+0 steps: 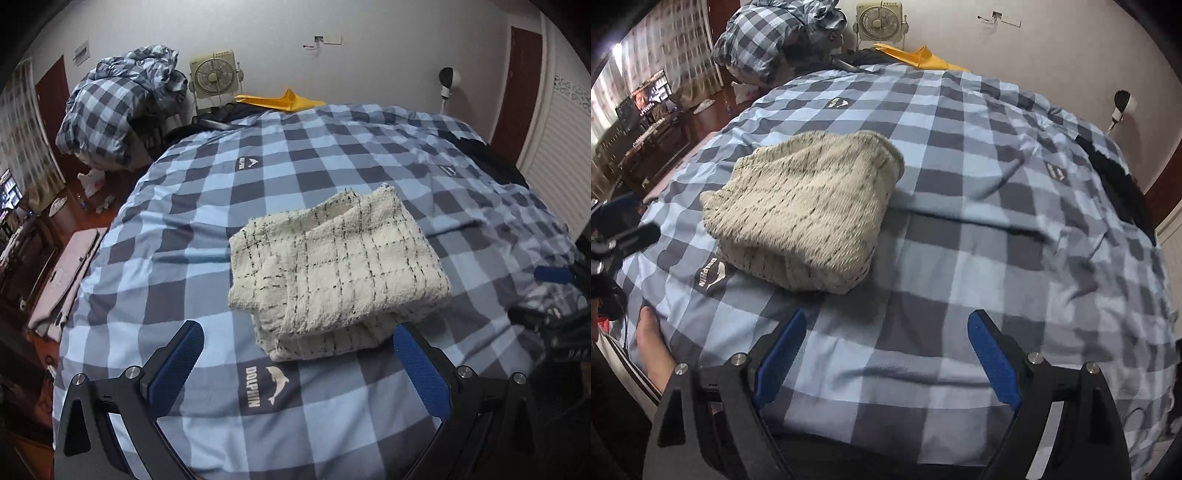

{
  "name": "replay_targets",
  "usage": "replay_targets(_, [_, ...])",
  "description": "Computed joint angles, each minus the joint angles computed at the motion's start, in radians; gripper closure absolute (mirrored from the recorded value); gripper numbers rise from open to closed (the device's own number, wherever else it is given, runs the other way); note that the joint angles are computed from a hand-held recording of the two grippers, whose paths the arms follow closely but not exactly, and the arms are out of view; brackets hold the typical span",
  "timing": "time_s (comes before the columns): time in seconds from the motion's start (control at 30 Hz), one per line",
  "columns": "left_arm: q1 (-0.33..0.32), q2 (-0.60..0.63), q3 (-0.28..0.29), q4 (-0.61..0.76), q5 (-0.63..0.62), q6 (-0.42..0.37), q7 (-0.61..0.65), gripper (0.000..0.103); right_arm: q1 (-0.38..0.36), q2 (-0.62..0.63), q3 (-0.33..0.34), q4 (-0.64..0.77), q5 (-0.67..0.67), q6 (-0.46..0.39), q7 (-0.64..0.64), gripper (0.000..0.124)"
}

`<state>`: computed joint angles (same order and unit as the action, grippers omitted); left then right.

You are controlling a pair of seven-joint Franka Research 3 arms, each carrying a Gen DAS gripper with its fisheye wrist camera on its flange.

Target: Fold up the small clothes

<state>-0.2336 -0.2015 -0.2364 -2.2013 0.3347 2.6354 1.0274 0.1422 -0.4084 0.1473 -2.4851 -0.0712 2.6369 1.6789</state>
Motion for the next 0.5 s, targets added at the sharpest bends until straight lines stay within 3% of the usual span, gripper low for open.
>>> replay_targets(0.5, [-0.010, 0.032, 0.002, 0.027, -0.036, -0.053, 0.010, 0.000, -0.049, -0.021, 0.052, -0.047, -0.088, 0.118, 0.094, 0.037])
